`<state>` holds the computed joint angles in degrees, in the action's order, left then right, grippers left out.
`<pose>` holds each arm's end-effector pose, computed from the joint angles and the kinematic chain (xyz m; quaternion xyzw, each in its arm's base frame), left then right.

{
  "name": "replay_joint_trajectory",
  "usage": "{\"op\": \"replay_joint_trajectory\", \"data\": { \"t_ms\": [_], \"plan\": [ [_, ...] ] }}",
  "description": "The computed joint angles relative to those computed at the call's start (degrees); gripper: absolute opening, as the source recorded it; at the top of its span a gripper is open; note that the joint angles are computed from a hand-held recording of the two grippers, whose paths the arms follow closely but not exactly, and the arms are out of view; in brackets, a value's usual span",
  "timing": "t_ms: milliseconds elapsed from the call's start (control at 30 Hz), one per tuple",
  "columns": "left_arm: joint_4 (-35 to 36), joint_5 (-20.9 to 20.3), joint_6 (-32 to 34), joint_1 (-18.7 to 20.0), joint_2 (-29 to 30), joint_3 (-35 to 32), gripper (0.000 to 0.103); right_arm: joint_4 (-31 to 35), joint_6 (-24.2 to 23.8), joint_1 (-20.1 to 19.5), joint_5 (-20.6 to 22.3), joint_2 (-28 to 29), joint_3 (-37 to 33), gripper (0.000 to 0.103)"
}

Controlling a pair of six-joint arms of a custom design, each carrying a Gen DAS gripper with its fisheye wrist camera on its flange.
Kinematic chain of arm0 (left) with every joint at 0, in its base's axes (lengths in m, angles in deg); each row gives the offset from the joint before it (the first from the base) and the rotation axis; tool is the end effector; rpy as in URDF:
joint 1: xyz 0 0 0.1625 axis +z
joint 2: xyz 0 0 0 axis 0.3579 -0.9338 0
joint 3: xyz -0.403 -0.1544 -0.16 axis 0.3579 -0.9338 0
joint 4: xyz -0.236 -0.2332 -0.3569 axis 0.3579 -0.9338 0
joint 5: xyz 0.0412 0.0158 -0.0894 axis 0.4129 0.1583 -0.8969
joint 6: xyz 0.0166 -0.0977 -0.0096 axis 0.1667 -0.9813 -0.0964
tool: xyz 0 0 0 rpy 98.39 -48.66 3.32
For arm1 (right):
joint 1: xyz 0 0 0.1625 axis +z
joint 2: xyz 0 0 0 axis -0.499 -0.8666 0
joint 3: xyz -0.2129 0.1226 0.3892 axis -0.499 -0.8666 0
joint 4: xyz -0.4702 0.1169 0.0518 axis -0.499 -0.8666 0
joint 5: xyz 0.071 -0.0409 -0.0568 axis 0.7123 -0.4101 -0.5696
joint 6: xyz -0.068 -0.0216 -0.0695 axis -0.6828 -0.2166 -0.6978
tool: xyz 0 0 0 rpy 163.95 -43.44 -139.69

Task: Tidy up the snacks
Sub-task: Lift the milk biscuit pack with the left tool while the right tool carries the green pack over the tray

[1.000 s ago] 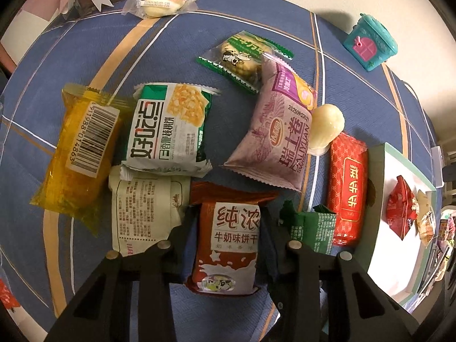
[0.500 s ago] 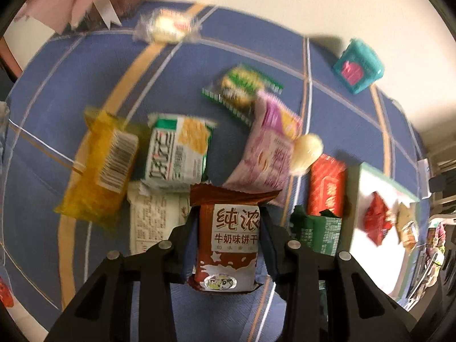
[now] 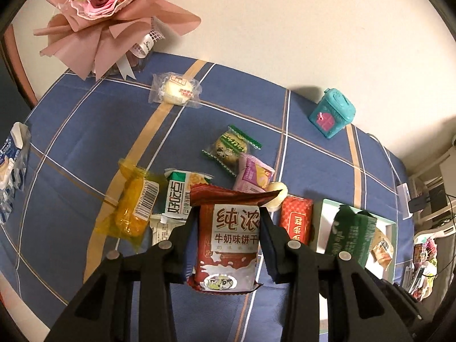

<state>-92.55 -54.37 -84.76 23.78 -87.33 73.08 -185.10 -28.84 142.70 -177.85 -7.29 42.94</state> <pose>-0.3153 -0.6048 0.2332 -0.0952 0.9053 -0.2818 0.3032 0.3516 -0.6211 0.2714 0.1185 -0.9586 0.1011 0.2384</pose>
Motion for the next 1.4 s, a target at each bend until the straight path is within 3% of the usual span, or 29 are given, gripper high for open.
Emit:
{"op": "replay_joint_trajectory", "data": {
  "t_ms": [167, 500, 667, 867, 1200, 1400],
  "plan": [
    [-0.6, 0.3, 0.8, -0.9, 1.2, -0.9, 0.041, 0.2, 1.5, -1.4, -1.1, -1.4, -0.3, 0.042],
    [-4.7, -2.1, 8.5, -3.1, 7.5, -5.4, 0.041, -0.9, 4.9, -4.6, -12.7, -7.2, -0.3, 0.042],
    [-6.9, -4.3, 12.4, -4.0, 10.8, -7.7, 0.041, -1.9, 5.3, -5.5, -15.6, -9.9, -0.5, 0.042],
    [-5.9, -6.3, 14.7, -4.7, 14.6, -10.6, 0.041, -2.5, 4.6, -6.6, -16.2, -11.2, -0.8, 0.042],
    [1.0, -10.8, 13.0, -3.2, 19.2, -13.1, 0.041, 0.9, 6.3, -8.9, -12.4, -10.5, 0.0, 0.042],
    [2.7, -14.8, 11.9, -1.7, 20.8, -13.1, 0.041, 6.7, 9.7, -11.4, -11.0, -9.2, 0.6, 0.043]
  ]
}}
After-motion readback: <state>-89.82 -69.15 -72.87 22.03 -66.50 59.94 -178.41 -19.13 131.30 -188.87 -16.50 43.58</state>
